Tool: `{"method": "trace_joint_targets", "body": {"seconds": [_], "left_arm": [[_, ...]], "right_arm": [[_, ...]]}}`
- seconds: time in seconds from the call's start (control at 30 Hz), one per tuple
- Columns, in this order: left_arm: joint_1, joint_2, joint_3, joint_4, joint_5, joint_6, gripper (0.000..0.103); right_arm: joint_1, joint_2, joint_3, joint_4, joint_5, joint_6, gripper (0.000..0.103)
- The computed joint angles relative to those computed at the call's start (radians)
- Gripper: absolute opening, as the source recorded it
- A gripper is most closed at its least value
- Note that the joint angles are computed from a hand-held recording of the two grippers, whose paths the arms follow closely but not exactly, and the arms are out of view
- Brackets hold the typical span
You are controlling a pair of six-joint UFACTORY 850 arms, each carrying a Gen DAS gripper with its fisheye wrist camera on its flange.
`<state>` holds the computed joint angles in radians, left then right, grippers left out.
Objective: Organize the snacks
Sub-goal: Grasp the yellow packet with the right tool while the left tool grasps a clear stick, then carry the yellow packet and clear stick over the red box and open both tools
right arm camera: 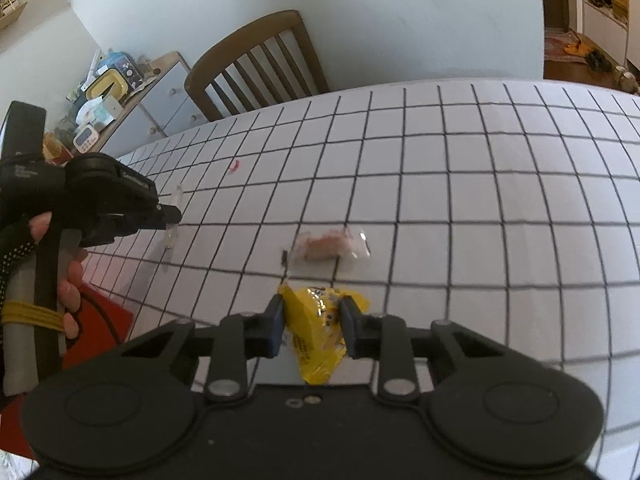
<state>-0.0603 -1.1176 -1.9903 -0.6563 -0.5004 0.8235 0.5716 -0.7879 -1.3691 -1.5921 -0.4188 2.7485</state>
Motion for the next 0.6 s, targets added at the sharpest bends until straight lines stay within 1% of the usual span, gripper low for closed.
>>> {"method": "trace_joint_targets", "body": {"seconds": [0.13, 0.2, 0.3, 0.4, 0.5, 0.57, 0.6], "left_arm": [[0.017, 0.065, 0.092, -0.115, -0.040, 0.126, 0.005], [0.026, 0.095, 0.134, -0.158, -0.073, 0.172, 0.005], [0.037, 0.154, 0.215, -0.217, -0.090, 0.255, 0.005], [0.055, 0.227, 0.316, -0.279, -0.106, 0.348, 0.005], [0.079, 0.291, 0.397, -0.301, -0.134, 0.397, 0.005], [0.096, 0.336, 0.455, -0.324, -0.131, 0.448, 0.005], [0.110, 0.359, 0.482, -0.331, -0.143, 0.467, 0.005]], "right_arm": [[0.025, 0.041, 0.053, -0.034, -0.018, 0.080, 0.027], [0.040, 0.062, 0.077, -0.045, -0.037, 0.108, 0.027], [0.062, 0.097, 0.113, -0.070, -0.065, 0.161, 0.027], [0.083, 0.131, 0.141, -0.063, -0.084, 0.158, 0.027], [0.104, 0.160, 0.159, -0.053, -0.097, 0.142, 0.027], [0.117, 0.171, 0.160, -0.033, -0.103, 0.115, 0.027], [0.122, 0.178, 0.162, -0.024, -0.103, 0.100, 0.027]]}}
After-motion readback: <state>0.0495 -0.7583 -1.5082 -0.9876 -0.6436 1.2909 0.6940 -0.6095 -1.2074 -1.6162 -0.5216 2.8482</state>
